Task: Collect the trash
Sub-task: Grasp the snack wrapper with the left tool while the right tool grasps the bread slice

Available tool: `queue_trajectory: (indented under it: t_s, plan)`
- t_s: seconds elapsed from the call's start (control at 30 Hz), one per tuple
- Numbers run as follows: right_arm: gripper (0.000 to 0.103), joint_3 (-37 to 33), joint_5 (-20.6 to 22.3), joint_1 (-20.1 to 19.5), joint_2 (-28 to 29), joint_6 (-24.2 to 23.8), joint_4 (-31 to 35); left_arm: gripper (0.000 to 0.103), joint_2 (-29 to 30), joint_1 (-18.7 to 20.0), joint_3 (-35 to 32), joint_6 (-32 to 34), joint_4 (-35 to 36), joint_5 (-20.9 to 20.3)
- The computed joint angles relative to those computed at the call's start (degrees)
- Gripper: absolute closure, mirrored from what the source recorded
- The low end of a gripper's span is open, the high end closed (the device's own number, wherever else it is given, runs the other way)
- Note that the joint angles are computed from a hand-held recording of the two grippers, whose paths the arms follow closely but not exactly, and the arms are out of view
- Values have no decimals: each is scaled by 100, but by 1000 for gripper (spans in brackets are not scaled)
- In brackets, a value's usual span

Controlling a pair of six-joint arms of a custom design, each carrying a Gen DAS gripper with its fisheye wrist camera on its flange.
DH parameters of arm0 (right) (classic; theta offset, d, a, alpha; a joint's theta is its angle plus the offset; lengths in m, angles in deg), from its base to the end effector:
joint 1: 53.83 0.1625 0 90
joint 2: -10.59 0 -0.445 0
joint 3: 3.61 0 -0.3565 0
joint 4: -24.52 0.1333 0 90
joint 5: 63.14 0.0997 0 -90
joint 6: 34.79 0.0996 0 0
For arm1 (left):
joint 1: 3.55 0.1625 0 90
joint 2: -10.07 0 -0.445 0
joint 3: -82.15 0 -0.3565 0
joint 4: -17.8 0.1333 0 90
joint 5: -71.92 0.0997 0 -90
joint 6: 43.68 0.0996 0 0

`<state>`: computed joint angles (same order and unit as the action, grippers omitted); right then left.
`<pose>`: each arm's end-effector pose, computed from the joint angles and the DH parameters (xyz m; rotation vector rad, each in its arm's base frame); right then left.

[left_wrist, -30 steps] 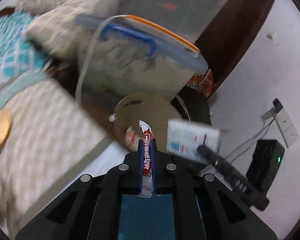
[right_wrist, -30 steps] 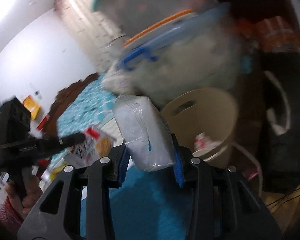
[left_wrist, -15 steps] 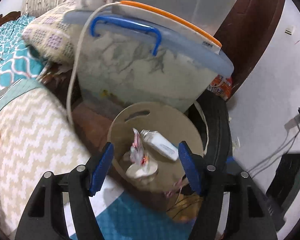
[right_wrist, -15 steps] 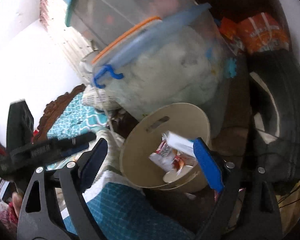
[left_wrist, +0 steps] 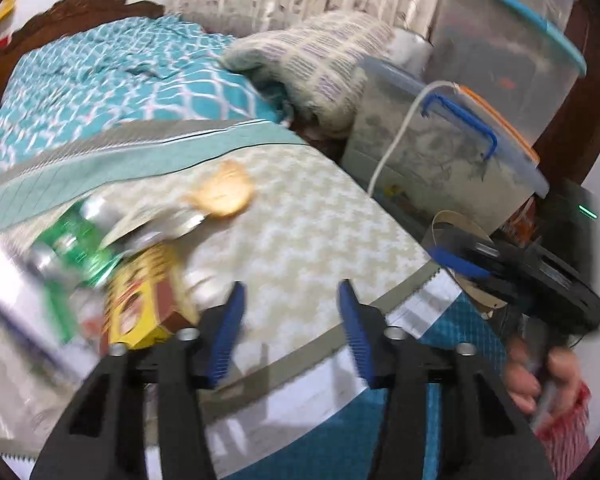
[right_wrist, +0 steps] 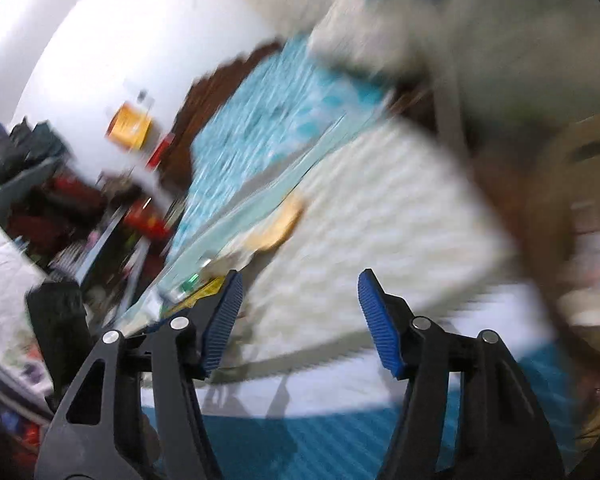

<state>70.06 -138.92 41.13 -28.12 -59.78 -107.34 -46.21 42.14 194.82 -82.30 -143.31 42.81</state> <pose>0.2220 -0.7335 0.1526 -0.7728 2.8045 -0.2358 -0.2287 -0.5497 0.2142 -0.0593 2.2715 -1.1011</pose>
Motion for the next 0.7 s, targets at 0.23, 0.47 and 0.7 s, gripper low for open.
queue_trajectory:
  t_s: [0.23,0.47,0.7]
  plan:
    - [46,-1605,-152,495,1572,1245,1166,71,-1186,-150,1194,-967,216,-650]
    - [46,-2594,-1458,938,2308,797,104,33,-1314,-272,365,115,1100,354]
    - [60,-3814,-1562,952,2959,597,1114,33,-553,804,-1636,124,3349,-611]
